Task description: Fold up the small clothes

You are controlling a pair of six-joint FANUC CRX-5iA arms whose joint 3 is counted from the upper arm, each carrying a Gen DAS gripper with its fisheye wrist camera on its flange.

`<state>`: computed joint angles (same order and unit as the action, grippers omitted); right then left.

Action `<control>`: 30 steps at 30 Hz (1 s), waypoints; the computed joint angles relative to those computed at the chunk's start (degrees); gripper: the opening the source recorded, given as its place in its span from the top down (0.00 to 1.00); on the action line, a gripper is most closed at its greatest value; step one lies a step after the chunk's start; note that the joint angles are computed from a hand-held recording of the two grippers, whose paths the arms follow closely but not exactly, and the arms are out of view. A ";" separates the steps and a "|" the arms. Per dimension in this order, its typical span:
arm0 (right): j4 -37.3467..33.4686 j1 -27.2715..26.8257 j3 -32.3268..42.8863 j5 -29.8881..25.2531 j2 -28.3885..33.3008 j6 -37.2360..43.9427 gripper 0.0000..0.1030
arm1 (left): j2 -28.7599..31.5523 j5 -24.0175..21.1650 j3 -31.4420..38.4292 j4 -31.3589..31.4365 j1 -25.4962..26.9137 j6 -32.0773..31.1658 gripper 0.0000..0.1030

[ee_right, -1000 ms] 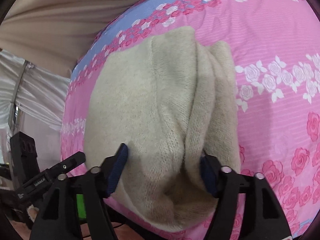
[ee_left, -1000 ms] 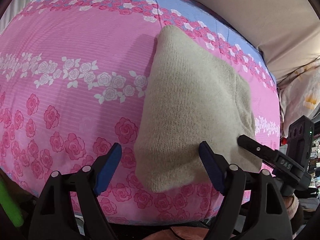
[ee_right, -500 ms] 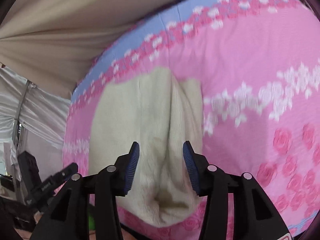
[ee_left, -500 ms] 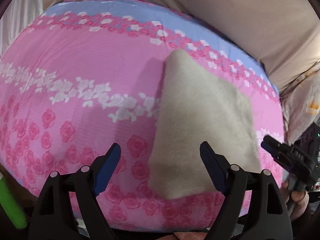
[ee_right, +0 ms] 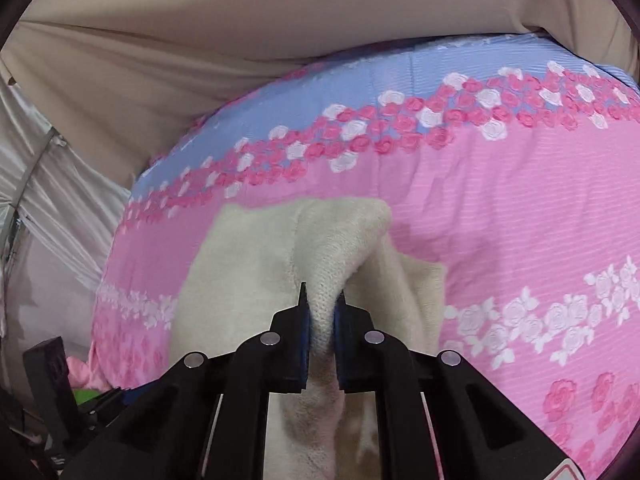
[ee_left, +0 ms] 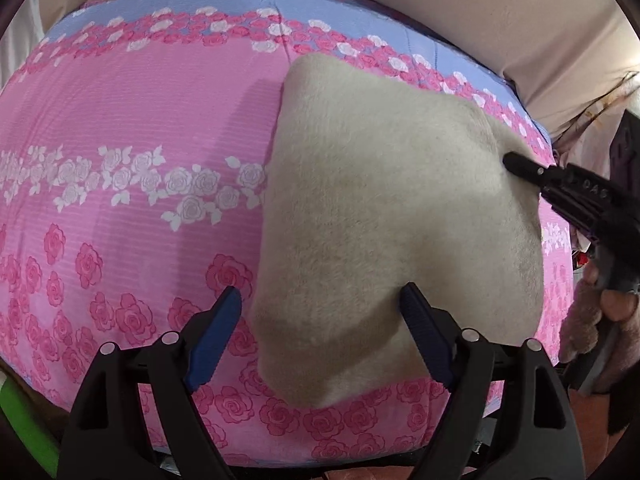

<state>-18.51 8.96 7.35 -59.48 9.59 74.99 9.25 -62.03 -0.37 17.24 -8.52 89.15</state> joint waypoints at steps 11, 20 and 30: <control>2.06 0.12 -7.05 -1.16 -6.14 -8.44 0.43 | 1.43 0.39 -0.34 4.76 2.05 -0.96 0.19; -7.95 -1.79 -9.70 0.63 -7.07 -6.81 0.75 | 9.95 -4.60 1.08 17.06 5.58 -3.60 0.55; -1.47 -0.20 -12.78 0.31 -8.77 -12.95 0.67 | 9.88 -7.72 7.10 8.53 4.85 -3.19 0.43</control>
